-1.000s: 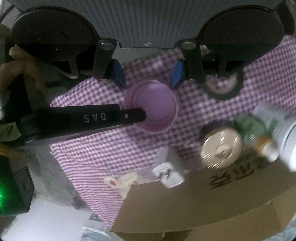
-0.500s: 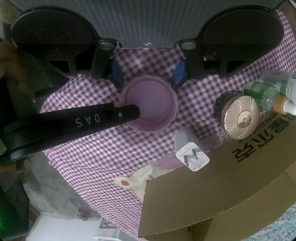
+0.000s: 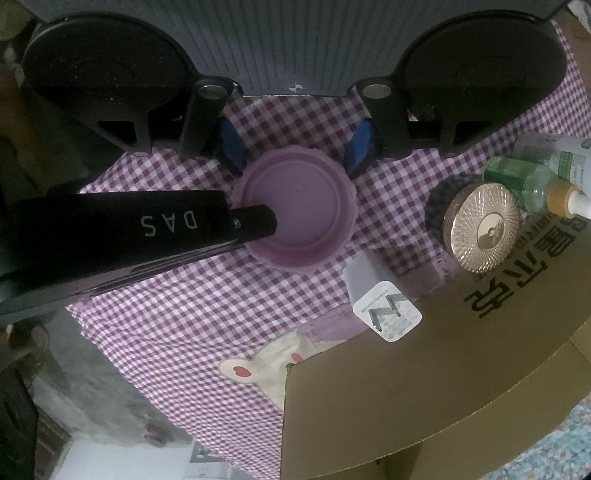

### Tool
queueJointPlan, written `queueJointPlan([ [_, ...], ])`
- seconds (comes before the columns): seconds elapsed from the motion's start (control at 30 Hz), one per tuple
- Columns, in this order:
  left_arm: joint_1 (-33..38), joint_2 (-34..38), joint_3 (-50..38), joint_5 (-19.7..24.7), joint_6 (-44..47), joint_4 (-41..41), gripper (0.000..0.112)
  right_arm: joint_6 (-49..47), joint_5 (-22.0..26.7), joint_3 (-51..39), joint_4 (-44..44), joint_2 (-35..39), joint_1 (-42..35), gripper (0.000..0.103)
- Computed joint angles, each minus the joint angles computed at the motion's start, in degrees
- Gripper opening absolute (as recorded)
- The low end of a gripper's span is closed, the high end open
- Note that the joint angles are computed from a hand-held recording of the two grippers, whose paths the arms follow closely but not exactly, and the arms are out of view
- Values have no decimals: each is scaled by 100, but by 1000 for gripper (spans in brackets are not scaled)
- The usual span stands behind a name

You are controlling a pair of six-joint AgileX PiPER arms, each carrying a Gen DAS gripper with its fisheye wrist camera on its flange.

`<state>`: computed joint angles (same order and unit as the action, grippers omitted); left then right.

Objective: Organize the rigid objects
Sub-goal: 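Close the right gripper on the rim of the pink lid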

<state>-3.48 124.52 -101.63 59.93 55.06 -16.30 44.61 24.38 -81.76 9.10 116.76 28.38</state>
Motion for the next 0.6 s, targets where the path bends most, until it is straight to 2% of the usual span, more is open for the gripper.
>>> queueJointPlan([
  [0.3, 78, -239, 18, 76, 194, -240, 58, 580, -63, 139, -522, -257, 71, 19],
  [0.6, 328, -772, 289, 144, 643, -761, 58, 1683, 56, 342, -1590, -822, 271, 19],
])
